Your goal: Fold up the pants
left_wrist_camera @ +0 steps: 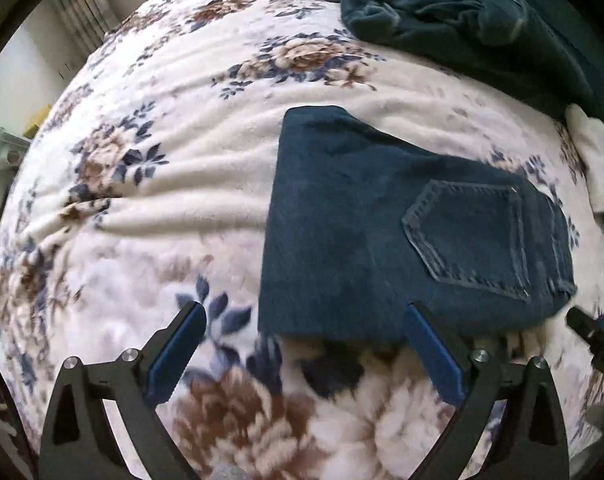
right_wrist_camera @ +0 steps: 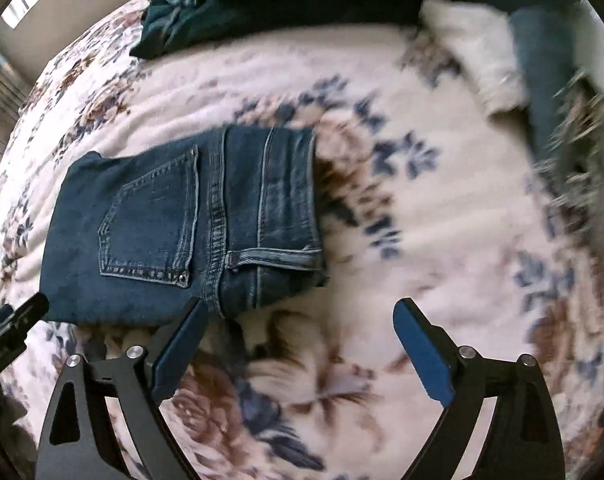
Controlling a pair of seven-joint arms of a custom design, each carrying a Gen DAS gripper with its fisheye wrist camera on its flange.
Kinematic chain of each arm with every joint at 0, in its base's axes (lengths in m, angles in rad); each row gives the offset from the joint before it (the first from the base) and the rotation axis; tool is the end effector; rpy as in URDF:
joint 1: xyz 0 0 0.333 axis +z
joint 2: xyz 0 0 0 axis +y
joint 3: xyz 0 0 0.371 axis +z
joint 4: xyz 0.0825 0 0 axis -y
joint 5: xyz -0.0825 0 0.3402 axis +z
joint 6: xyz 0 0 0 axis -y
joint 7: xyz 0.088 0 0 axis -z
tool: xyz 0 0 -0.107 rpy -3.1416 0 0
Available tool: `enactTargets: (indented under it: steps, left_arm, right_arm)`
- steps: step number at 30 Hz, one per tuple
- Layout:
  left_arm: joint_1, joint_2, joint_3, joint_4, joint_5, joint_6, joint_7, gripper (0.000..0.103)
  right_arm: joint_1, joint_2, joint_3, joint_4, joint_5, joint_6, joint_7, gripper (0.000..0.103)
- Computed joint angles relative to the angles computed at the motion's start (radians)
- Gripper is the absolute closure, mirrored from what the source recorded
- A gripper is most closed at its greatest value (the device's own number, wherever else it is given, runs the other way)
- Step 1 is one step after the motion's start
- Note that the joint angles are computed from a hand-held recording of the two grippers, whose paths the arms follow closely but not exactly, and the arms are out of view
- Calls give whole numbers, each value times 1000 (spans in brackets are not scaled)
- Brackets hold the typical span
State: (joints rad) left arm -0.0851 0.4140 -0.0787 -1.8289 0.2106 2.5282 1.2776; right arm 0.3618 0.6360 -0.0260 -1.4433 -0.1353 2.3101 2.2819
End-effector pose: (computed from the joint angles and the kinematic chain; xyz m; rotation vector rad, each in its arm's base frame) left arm 0.6486 -0.1024 0.4149 -2.0224 2.0515 -0.2659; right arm 0.6925 0.2440 0.4052 -1.7580 2.3561 -0.2664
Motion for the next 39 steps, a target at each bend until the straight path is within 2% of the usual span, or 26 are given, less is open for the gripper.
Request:
enactTargets:
  steps: [2, 6, 14, 18, 22, 29, 34, 39]
  left_arm:
    - [-29, -47, 15, -27, 39, -16, -40, 2]
    - [-45, -156, 11, -83, 87, -42, -106, 2]
    - [-39, -444, -65, -187, 90, -151, -158, 2]
    - [-41, -588, -104, -198, 76, -262, -175, 2]
    - [-45, -716, -128, -184, 40, -371, -174, 2]
    - [-45, -847, -147, -98, -13, -518, -134, 2]
    - [-46, -903, -144, -5, -53, -595, -92, 2]
    - [-31, -929, -147, 81, -61, -660, -59, 2]
  right_arm:
    - [40, -104, -18, -109, -46, 10, 43, 7]
    - [57, -317, 3, -308, -102, 14, 84, 7]
    - [36, -611, 95, -396, -149, -122, 102, 7]
    - [21, -762, 144, -402, -152, -213, 88, 7]
    - [10, -870, 199, -343, -174, -342, 51, 7]
    - [-4, -953, 292, -135, -185, -585, 10, 7]
    - [-7, -942, 375, 84, -203, -753, 8, 7]
    - [-4, -878, 489, 325, -303, -918, 18, 7]
